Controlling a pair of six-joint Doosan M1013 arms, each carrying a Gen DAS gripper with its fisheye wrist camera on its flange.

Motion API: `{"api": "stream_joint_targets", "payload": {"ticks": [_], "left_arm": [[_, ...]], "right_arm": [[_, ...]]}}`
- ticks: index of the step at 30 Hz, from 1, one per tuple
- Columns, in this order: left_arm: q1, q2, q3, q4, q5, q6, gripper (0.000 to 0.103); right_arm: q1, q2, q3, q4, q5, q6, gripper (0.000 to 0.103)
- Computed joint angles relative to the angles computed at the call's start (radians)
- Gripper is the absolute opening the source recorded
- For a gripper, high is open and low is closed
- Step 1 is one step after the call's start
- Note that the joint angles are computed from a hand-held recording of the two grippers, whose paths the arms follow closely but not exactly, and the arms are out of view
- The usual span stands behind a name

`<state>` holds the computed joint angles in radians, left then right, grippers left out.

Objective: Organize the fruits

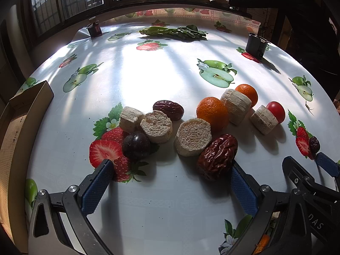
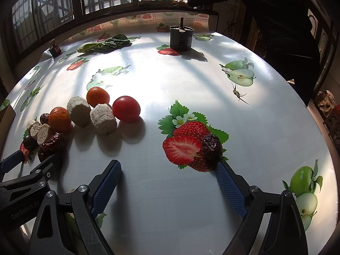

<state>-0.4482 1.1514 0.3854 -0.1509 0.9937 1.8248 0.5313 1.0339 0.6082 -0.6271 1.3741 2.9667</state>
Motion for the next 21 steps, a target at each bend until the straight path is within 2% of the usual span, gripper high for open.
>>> {"api": "stream_joint_targets", "payload": {"ticks": [12, 18, 21], "left_arm": [[0.002, 0.001, -0.003, -0.009, 0.005, 0.013, 0.103], [0.004, 0.027, -0.064, -0.021, 0.071, 0.050, 0.103], [0.003, 0.070, -0.153, -0.017, 0.128, 0.049, 0.103]], "right_arm": [[0.000, 0.000, -0.001, 0.000, 0.000, 0.000, 0.093], [0.000, 0.001, -0.004, 0.002, 0.002, -0.002, 0.093], [0.001, 0.000, -0.007, 0.018, 0.004, -0.008, 0.093]]}}
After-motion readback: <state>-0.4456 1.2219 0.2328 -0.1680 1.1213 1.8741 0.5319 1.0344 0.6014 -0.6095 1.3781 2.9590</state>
